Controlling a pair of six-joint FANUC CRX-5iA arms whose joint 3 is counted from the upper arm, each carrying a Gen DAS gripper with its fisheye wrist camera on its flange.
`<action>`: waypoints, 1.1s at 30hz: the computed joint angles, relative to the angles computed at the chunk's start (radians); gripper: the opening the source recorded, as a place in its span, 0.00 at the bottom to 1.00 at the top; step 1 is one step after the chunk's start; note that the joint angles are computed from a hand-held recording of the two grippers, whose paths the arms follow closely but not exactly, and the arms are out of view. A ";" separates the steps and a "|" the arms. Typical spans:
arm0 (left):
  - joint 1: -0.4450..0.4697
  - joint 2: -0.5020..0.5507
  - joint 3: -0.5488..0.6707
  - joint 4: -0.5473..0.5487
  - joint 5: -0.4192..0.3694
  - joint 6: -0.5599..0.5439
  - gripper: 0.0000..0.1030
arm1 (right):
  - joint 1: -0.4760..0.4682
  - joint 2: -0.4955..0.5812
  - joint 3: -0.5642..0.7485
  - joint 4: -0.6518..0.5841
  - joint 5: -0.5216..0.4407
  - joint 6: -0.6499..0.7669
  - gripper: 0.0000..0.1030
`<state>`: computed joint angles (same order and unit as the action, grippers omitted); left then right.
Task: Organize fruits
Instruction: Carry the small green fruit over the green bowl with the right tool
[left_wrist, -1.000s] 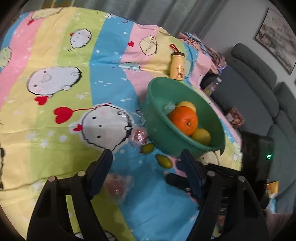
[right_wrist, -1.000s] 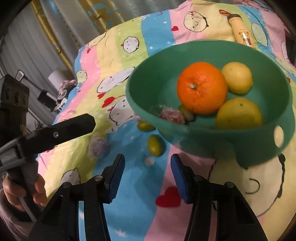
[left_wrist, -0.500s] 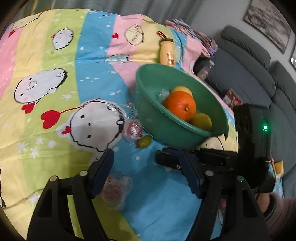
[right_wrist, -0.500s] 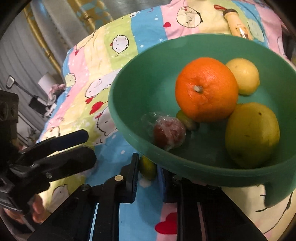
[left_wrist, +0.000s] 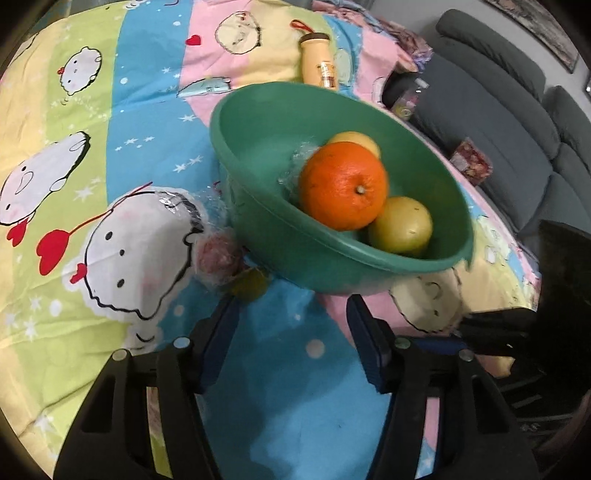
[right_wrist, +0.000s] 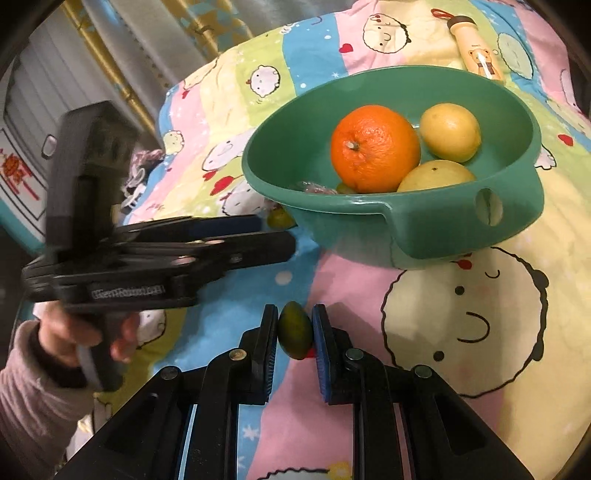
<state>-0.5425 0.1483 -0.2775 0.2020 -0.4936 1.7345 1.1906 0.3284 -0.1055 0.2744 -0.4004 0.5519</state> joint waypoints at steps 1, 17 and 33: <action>0.000 0.005 0.015 -0.028 -0.014 0.033 0.58 | -0.001 -0.001 -0.001 -0.010 0.006 0.010 0.20; 0.006 0.016 -0.019 0.079 0.013 -0.131 0.55 | -0.022 -0.008 -0.013 -0.107 0.052 0.076 0.20; -0.002 0.057 0.091 -0.072 -0.102 -0.144 0.52 | -0.028 -0.012 -0.012 -0.138 0.056 0.099 0.20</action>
<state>-0.5443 0.2055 -0.1865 0.1297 -0.5958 1.5904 1.1627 0.3160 -0.1177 0.1361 -0.3444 0.6512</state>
